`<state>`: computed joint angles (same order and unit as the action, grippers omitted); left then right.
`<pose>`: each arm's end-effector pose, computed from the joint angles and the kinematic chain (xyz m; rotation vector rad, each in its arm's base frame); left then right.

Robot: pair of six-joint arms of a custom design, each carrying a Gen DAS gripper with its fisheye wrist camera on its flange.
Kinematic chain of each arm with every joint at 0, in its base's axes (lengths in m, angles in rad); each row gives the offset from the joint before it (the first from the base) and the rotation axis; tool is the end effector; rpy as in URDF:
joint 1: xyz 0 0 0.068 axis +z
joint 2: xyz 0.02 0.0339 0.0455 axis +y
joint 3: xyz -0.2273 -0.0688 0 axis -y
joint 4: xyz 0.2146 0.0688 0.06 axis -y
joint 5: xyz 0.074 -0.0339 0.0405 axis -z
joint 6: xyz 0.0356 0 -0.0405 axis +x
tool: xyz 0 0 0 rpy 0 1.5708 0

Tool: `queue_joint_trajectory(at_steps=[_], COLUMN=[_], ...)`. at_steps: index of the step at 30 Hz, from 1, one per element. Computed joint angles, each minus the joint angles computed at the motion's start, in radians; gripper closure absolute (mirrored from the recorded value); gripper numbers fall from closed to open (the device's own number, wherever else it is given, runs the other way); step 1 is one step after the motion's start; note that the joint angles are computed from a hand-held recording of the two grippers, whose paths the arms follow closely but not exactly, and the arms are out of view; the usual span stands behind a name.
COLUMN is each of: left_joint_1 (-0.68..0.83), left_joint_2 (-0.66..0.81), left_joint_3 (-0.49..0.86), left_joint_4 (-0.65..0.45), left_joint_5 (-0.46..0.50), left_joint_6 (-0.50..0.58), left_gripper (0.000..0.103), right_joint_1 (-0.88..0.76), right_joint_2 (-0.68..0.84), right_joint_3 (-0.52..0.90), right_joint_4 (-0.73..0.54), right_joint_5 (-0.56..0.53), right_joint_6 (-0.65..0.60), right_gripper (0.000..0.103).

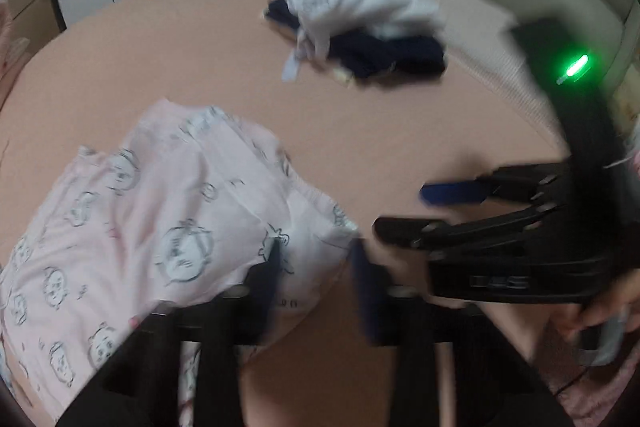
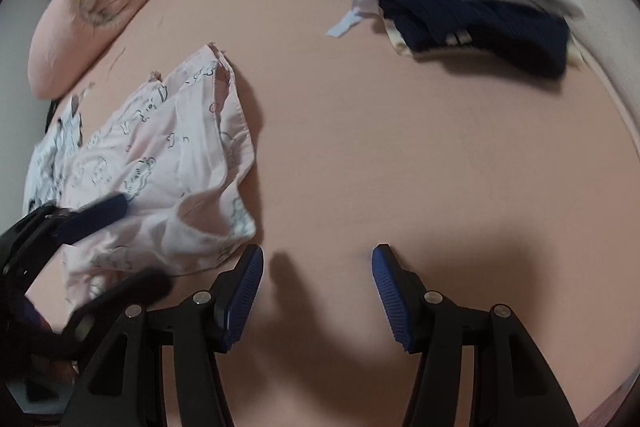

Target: Fold clothes

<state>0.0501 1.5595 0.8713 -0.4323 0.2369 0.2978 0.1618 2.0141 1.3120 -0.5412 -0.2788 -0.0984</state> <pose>0.2686 0.0051 0.1530 0.3993 2.6222 -0.2057 0.3487 0.0668 0.1236 -0.4270 2.7641 0.4068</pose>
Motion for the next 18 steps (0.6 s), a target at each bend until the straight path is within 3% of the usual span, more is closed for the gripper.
queue_joint_trajectory(at_steps=[3, 4, 5, 9, 13, 16, 18], left_joint_1=[-0.020, -0.010, 0.000, 0.242, 0.572, 0.794, 0.883], left_joint_2=[0.082, 0.076, 0.070, -0.073, -0.065, 0.107, 0.233], left_joint_3=[0.020, 0.016, 0.013, 0.075, 0.273, 0.515, 0.638], left_joint_4=[0.010, 0.014, 0.018, -0.135, -0.345, -0.481, -0.494], left_joint_5=[-0.016, -0.006, 0.005, 0.190, 0.350, 0.420, 0.428], left_joint_6=[0.013, 0.022, 0.030, 0.055, 0.193, 0.276, 0.299], left_gripper=[0.081, 0.086, 0.098, 0.098, 0.098, 0.098, 0.098], right_joint_1=[-0.028, -0.037, -0.043, -0.049, 0.053, 0.154, 0.222], right_joint_2=[0.021, 0.023, 0.026, 0.039, 0.045, 0.093, 0.144], right_joint_3=[0.035, 0.044, 0.053, 0.102, 0.181, 0.301, 0.404], right_joint_4=[-0.023, -0.030, -0.039, -0.086, -0.094, -0.099, -0.114], right_joint_5=[-0.024, -0.024, -0.026, -0.050, -0.076, -0.073, -0.075], right_joint_6=[-0.022, -0.026, -0.031, -0.061, -0.076, -0.040, -0.015], right_gripper=[0.047, 0.047, 0.047, 0.047, 0.047, 0.047, 0.047])
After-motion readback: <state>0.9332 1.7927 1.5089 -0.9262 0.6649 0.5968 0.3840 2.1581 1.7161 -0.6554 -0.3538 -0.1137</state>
